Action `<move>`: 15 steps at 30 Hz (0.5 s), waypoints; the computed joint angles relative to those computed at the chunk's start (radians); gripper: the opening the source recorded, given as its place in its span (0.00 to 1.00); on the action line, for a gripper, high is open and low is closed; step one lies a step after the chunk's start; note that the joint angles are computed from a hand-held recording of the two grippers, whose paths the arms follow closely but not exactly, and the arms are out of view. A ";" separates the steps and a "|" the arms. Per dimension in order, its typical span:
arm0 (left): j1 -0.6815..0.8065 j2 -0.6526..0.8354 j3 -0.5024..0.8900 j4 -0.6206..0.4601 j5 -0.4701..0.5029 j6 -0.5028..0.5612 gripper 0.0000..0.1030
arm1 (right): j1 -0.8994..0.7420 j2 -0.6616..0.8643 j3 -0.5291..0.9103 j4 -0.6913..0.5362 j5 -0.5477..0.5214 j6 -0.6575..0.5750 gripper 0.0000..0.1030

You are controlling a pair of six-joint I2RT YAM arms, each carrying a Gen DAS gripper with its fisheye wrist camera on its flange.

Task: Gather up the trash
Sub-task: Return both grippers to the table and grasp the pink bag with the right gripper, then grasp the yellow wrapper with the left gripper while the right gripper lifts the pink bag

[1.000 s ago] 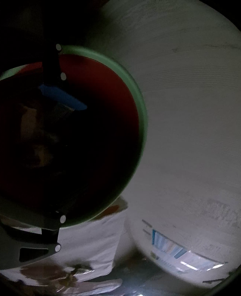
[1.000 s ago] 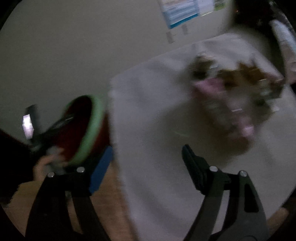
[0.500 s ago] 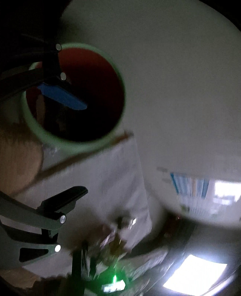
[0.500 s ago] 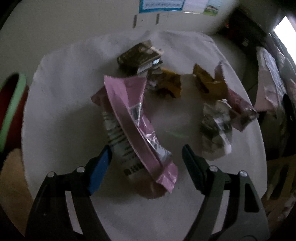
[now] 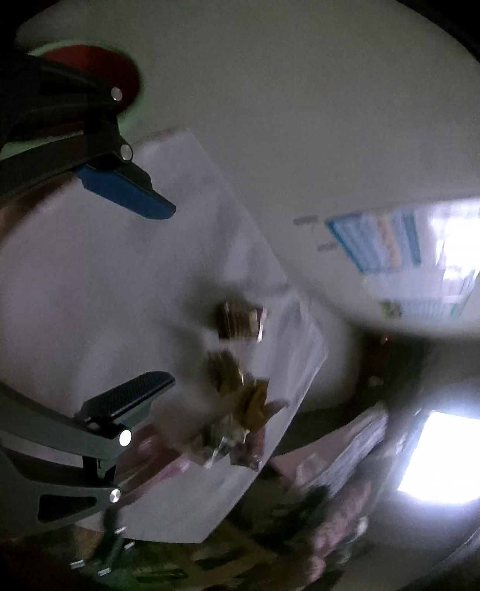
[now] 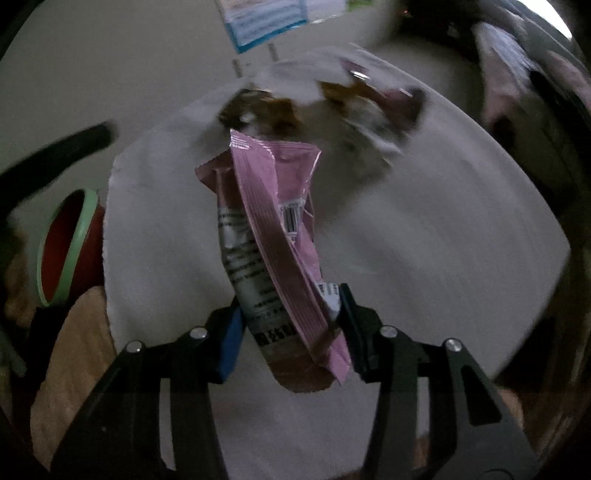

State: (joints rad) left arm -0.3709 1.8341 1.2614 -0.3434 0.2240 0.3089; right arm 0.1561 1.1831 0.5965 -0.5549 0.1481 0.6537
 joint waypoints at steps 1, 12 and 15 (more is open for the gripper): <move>-0.026 0.032 0.032 -0.013 -0.018 -0.011 0.78 | 0.000 -0.021 -0.014 -0.010 0.005 0.007 0.46; -0.234 0.419 0.528 -0.232 -0.106 -0.149 0.63 | -0.047 -0.098 -0.090 0.000 -0.054 -0.011 0.52; -0.252 0.501 0.646 -0.301 -0.149 -0.167 0.60 | -0.075 -0.117 -0.102 0.014 -0.090 -0.030 0.53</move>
State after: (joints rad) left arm -0.6231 2.3347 1.9073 -0.6443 0.0750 0.1416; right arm 0.0808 1.0665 0.4947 -0.5406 0.0580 0.6240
